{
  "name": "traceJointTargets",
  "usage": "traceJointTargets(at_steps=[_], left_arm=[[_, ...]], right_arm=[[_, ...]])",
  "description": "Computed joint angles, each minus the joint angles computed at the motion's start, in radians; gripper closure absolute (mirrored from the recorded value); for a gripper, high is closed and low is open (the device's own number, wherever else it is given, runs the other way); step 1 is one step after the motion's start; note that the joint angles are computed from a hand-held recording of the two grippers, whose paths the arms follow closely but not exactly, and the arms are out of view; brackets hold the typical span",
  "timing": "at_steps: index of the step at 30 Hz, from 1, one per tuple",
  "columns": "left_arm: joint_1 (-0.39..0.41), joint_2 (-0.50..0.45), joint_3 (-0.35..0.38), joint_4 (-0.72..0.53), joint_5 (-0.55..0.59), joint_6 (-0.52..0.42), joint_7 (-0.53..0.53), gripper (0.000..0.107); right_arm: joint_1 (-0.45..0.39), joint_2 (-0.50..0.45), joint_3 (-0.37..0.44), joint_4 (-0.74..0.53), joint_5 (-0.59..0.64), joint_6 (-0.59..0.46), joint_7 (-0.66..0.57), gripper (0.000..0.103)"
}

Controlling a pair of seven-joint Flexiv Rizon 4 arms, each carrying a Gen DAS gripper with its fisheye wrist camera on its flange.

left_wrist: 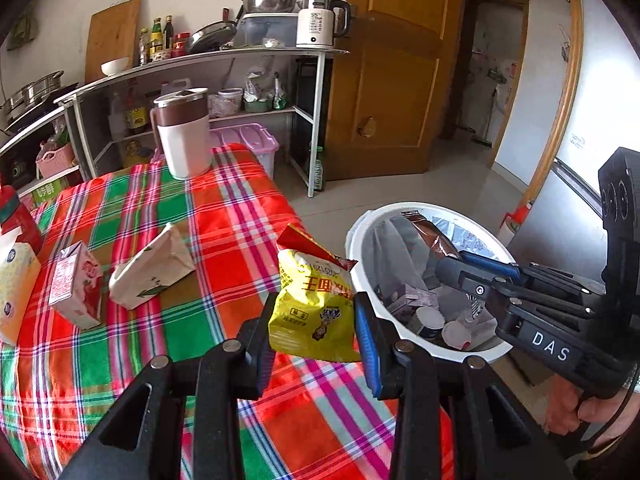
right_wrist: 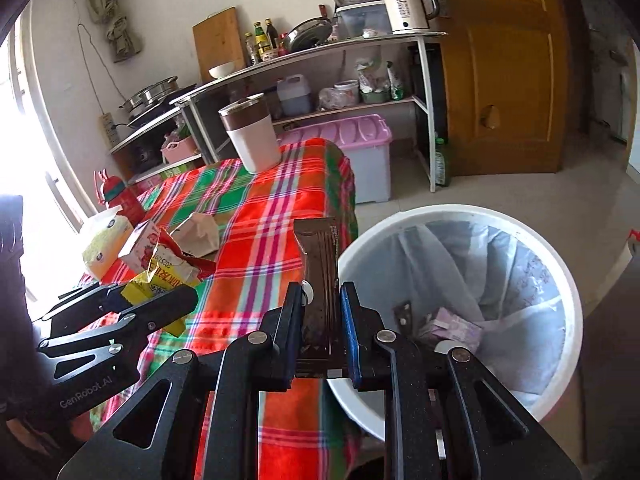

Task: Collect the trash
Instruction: 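Carry bag and strip over the bin and open both tools to drop them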

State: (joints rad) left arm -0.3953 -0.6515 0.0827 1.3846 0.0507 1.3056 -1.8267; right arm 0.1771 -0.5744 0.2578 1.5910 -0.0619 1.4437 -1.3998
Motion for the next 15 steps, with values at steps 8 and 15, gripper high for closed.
traceJointTargets(at_steps=[8, 15], left_arm=[[-0.011, -0.086, -0.056, -0.143, -0.027, -0.072, 0.074, 0.069], [-0.033, -0.153, -0.064, -0.251, -0.048, -0.138, 0.093, 0.069]], right_arm=[[-0.012, 0.018, -0.073, 0.033, -0.013, 0.0, 0.066, 0.083], [-0.004, 0.023, -0.136, 0.054, -0.057, -0.008, 0.129, 0.083]])
